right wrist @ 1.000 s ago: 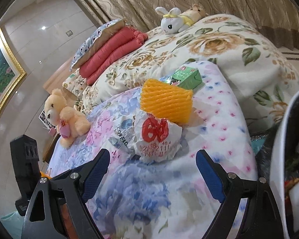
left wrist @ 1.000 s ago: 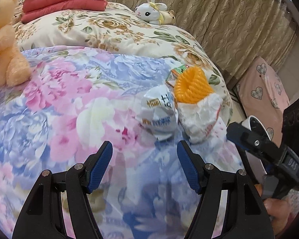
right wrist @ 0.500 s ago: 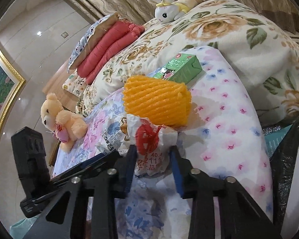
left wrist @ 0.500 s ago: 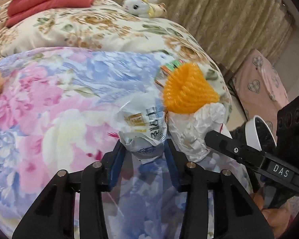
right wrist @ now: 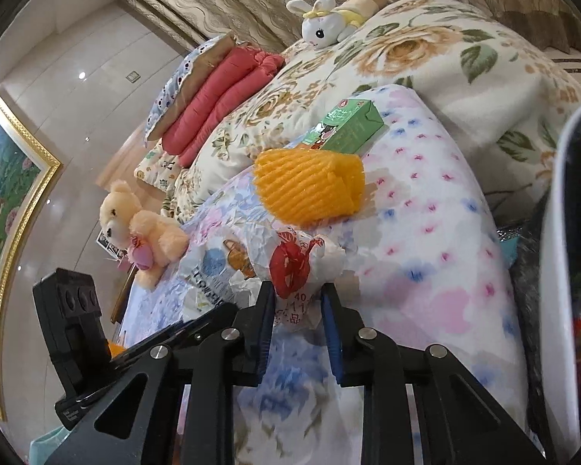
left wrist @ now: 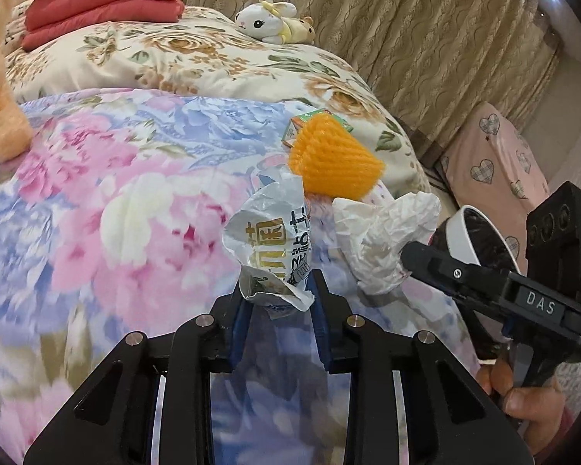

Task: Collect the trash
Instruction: 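Grasp the white paper cup with the left tool while the right tool grasps the crumpled tissue, then carry the paper cup and tissue over the black bin with both tools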

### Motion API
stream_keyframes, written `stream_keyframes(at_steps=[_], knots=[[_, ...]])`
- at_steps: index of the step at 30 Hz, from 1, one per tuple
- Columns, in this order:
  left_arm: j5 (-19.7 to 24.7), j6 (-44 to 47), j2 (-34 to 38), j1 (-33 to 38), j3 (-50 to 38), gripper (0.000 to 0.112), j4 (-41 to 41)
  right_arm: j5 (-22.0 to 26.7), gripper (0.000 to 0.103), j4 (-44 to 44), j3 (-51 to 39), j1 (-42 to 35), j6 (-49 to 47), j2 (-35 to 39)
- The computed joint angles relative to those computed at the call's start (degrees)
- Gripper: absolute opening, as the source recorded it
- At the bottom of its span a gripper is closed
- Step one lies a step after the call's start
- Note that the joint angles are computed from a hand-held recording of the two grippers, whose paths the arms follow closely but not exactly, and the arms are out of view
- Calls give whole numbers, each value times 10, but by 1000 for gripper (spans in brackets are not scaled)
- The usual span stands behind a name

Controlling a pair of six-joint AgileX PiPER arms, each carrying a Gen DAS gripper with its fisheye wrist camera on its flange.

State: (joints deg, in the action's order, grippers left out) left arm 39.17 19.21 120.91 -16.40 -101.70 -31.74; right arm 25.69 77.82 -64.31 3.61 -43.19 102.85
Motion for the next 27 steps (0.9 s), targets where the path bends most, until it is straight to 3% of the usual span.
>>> stream_keyframes(at_steps=[9, 27], knots=[[-15, 30, -57, -21, 75, 27, -36, -19, 24, 26, 85, -16, -32, -91], [-8, 28, -78, -117, 70, 27, -26, -2, 24, 7, 224, -144, -26, -249]])
